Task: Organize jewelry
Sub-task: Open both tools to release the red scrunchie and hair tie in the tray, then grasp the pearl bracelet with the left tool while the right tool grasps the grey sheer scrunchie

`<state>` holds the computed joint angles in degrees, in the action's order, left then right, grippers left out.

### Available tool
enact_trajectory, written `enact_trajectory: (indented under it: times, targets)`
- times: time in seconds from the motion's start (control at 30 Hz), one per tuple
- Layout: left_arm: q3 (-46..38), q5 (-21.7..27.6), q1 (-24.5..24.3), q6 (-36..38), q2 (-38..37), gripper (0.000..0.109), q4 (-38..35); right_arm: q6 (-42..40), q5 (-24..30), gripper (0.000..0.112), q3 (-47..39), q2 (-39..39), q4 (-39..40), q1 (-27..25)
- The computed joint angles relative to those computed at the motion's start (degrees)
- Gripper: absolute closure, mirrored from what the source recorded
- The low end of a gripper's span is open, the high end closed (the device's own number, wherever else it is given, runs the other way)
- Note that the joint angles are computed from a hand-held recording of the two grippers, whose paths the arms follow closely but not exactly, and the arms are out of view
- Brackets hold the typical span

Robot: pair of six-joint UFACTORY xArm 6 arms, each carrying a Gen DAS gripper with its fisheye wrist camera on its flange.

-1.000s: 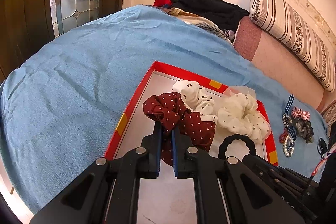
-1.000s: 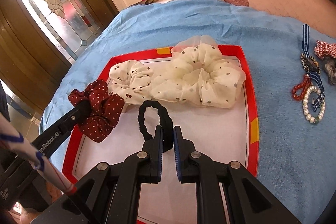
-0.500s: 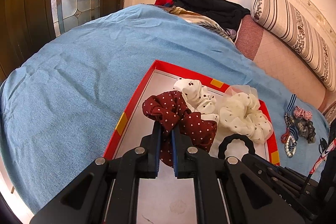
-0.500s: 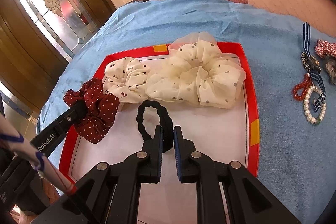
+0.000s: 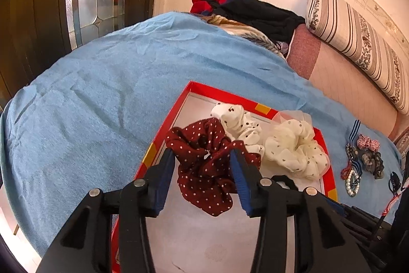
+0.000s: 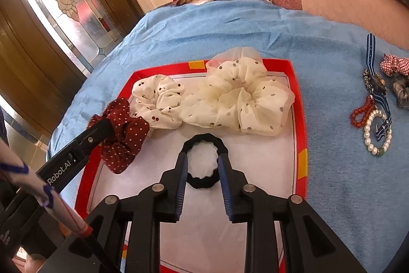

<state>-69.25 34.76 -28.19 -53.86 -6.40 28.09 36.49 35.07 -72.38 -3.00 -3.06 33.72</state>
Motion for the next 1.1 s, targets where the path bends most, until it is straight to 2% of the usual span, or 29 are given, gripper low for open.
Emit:
enact_trajectory:
  times: [0.33,0.53,0.63,0.7,0.83,0.9,0.97,1.07,1.1]
  targets:
    - [-1.4,-3.6,-3.09,-6.0,-0.32,0.065,7.83,-1.49,-3.24,0.085,7.2,-8.95,1.97,-1.68]
    - [-6.9,-4.05,-8.29,-1.97,4.56,0.065,8.13,-2.98,-3.02,0.085,15.02,-18.95,3.17,-7.3]
    - [-9.48,-4.12,-10.93,1.14,7.08,0.065,6.5,-4.29,-2.01,0.085,19.52,-24.61,4.16,-12.29]
    - [-11.57,-4.19,-12.56,4.97,9.22,0.065,3.15,-6.43,-1.25,0.085,21.68,-27.18,6.24,-16.09]
    - [-18.36,-3.13,-16.23,17.9,15.69,0.065,-10.04,-9.8,-1.0,0.085,25.67,-30.66,11.34,-23.96]
    - [-23.49,-0.82,-17.56,24.77,19.93,0.065,-18.11,-12.2,-1.33,0.085,26.93,-31.12,15.13,-27.32]
    - [-31.19,3.66,-18.3,30.55,26.01,0.065,-26.34,-13.99,-1.58,0.085,27.68,-31.15,17.65,-29.92]
    - [-39.99,9.72,-18.17,33.49,33.13,0.065,-34.23,-16.35,-2.09,0.085,28.64,-30.87,20.89,-32.89]
    - [-42.03,10.82,-18.09,32.45,34.95,0.065,-33.7,-16.81,-2.14,0.085,28.66,-30.41,21.67,-33.92]
